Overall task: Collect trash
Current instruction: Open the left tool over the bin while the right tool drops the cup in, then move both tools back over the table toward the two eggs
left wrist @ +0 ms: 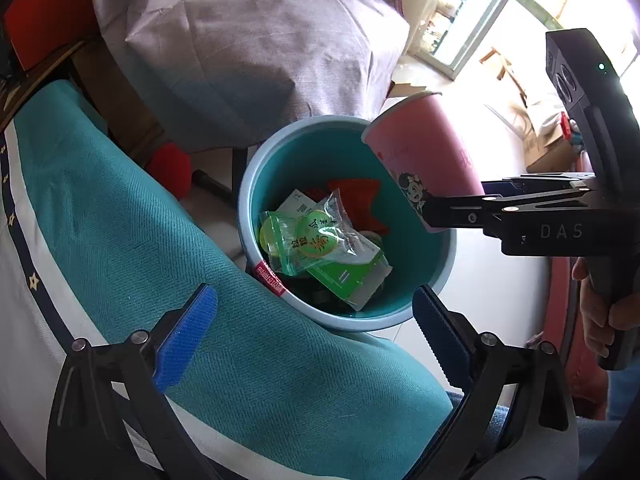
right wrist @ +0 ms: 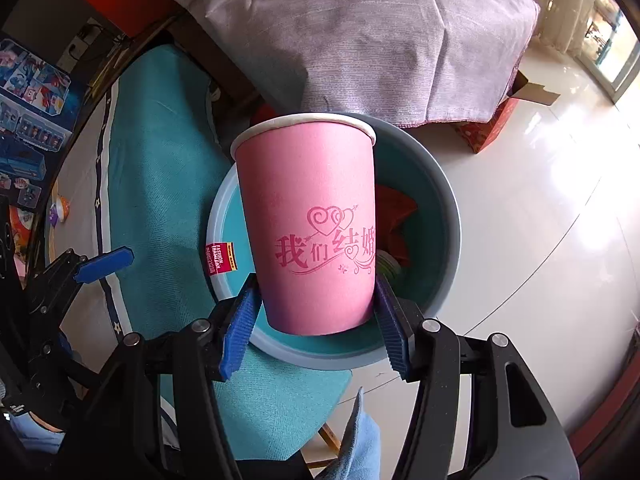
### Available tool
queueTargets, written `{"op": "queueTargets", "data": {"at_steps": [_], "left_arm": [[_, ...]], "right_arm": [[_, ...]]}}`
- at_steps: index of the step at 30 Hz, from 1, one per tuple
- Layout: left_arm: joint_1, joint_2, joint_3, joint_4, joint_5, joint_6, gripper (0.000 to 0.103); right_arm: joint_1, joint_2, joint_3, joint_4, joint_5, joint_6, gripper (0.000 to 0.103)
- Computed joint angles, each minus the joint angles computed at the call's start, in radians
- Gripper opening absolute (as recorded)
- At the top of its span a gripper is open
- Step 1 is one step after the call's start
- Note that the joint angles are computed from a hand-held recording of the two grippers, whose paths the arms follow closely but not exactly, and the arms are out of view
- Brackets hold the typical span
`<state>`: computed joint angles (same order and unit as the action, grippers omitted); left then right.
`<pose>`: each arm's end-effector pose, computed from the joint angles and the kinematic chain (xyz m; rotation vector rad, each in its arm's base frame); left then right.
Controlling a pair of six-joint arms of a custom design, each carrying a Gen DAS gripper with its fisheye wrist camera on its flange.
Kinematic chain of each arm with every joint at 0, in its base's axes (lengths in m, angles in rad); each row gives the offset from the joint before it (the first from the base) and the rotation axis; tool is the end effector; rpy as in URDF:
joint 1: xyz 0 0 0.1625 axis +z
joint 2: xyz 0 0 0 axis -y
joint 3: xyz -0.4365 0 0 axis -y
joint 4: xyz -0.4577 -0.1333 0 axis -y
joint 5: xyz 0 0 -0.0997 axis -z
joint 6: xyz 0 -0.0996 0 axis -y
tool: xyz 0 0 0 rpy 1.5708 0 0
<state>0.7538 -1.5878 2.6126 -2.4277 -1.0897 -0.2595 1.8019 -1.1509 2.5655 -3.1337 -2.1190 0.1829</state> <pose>-0.1060 -0.3456 0.1041 0.7791 2.5241 -0.1413 0.1618 -0.3321 0.0396 0.0084 -2.6151 0.3412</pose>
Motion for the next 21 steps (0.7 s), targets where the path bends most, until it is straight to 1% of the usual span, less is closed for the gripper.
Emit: {"op": "queueTargets", "data": {"at_steps": [1, 2, 3, 4, 7, 9, 15, 18, 20, 21], "left_arm": [[0.000, -0.005, 0.003, 0.000, 0.003, 0.001, 0.098], [0.000, -0.012, 0.005, 0.000, 0.004, 0.002, 0.098], [0.000, -0.019, 0.007, 0.003, 0.004, 0.002, 0.098], [0.001, -0.026, 0.008, 0.005, 0.003, 0.002, 0.099], [0.008, -0.048, 0.012, 0.015, -0.003, 0.000, 0.099], [0.014, -0.062, 0.015, 0.020, -0.007, -0.002, 0.099], [0.025, -0.125, 0.033, 0.035, -0.004, -0.012, 0.099], [0.021, -0.158, 0.041, 0.055, 0.007, -0.022, 0.099], [0.021, -0.182, 0.046, 0.061, 0.017, -0.026, 0.099], [0.023, -0.197, 0.048, 0.069, 0.018, -0.030, 0.099]], "right_arm": [[0.003, 0.004, -0.003, 0.001, -0.004, 0.002, 0.054], [0.006, 0.006, -0.008, 0.004, -0.005, 0.005, 0.057], [0.007, 0.007, -0.010, 0.005, -0.003, 0.011, 0.063], [0.008, 0.008, -0.012, 0.003, -0.004, 0.017, 0.071], [0.017, 0.010, -0.017, 0.015, -0.009, 0.032, 0.072], [0.025, 0.013, -0.021, 0.030, -0.017, 0.044, 0.076], [0.051, 0.017, -0.028, 0.065, -0.036, 0.089, 0.078], [0.071, 0.020, -0.035, 0.087, -0.047, 0.107, 0.080], [0.088, 0.023, -0.042, 0.103, -0.054, 0.121, 0.084], [0.097, 0.023, -0.045, 0.111, -0.057, 0.128, 0.084]]}}
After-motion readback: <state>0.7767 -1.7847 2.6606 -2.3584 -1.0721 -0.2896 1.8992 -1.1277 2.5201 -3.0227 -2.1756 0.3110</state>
